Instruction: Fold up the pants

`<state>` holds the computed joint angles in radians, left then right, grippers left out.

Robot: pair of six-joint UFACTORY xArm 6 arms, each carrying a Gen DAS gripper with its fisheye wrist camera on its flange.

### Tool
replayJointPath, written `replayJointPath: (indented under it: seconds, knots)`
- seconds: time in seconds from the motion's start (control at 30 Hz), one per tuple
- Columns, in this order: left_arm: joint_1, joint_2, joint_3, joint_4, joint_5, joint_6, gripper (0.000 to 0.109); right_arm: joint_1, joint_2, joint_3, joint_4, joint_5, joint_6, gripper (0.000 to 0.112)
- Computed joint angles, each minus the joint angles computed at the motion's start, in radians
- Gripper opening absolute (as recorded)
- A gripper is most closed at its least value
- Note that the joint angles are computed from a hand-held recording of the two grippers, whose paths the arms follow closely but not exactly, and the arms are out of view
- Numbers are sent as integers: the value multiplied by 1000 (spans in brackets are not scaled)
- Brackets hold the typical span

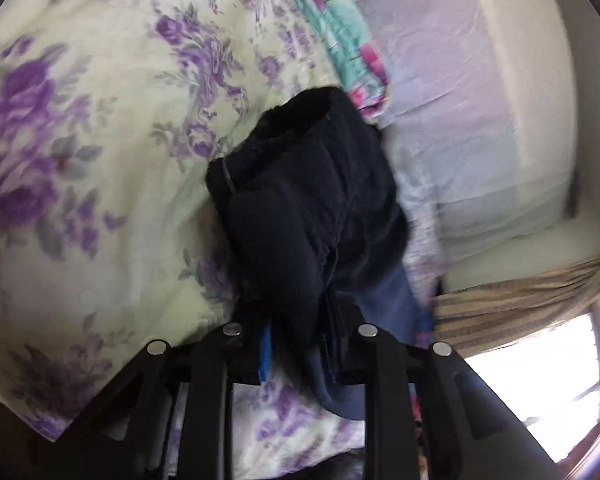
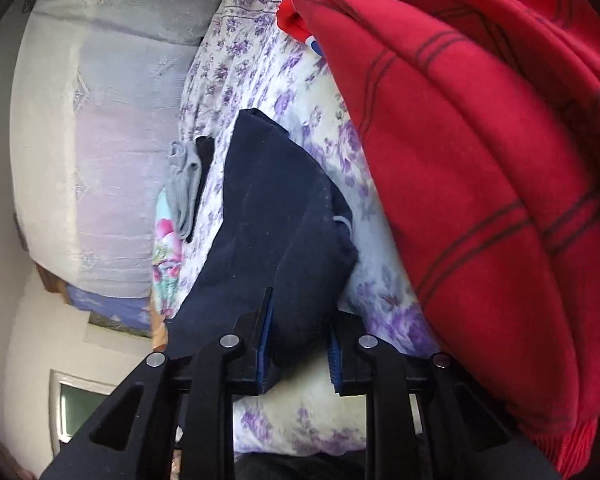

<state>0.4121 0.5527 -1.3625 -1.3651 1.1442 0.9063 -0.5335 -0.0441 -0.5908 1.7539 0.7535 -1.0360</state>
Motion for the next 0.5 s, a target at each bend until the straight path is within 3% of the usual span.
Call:
replayJointPath:
  seconds: [0.07, 0.1, 0.13, 0.17, 0.23, 0.27, 0.37, 0.5]
  knots:
    - [19, -72, 56, 3, -49, 3, 43, 6, -75, 24, -41, -63, 67, 43]
    - [11, -133, 105, -16, -137, 41, 62, 14, -134, 41, -38, -128, 61, 45]
    - [-4, -192, 155, -45, -236, 81, 69, 29, -176, 51, -28, -194, 51, 45]
    - [-21, -248, 198, -82, -336, 127, 70, 60, -218, 56, 24, -299, 15, 45]
    - [-43, -340, 255, -141, -409, 246, 70, 106, -282, 39, 180, -420, -160, 45]
    - [-54, -370, 270, -157, -383, 289, 70, 145, -287, 15, 212, -418, -229, 45]
    - [-131, -392, 253, -60, -242, 316, 70, 248, -198, -76, 185, -259, -269, 49]
    - [-310, -298, 163, 82, -208, 265, 70, 430, 107, -361, -7, -80, -155, 50]
